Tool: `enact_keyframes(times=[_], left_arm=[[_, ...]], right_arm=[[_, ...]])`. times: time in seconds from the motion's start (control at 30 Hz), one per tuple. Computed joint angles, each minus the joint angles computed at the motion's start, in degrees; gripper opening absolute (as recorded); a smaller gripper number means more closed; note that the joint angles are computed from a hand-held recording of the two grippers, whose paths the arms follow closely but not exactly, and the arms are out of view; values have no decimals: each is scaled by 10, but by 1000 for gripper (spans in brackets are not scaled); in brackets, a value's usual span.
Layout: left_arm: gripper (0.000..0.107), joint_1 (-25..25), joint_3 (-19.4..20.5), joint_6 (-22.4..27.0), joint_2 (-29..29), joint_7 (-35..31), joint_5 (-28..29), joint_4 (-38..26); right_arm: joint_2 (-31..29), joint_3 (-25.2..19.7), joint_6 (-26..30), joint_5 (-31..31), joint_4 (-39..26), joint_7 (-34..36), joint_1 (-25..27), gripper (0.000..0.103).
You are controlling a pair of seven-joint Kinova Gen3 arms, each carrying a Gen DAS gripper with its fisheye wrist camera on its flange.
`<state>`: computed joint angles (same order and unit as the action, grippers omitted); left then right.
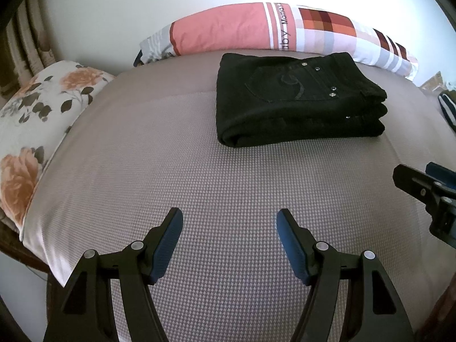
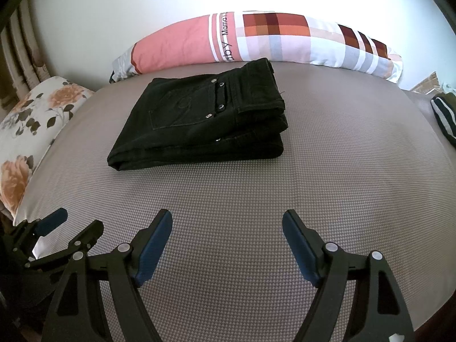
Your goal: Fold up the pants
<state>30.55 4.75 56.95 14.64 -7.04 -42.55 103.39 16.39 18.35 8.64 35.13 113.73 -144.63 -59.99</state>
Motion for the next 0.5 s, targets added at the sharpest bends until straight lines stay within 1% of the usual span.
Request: enact_keyframes(times=[0.5], left_arm=[[69,-2,1,-9,-1,-9,0,2]], right_arm=[[1,1,-1,1,0,-3,-1,78]])
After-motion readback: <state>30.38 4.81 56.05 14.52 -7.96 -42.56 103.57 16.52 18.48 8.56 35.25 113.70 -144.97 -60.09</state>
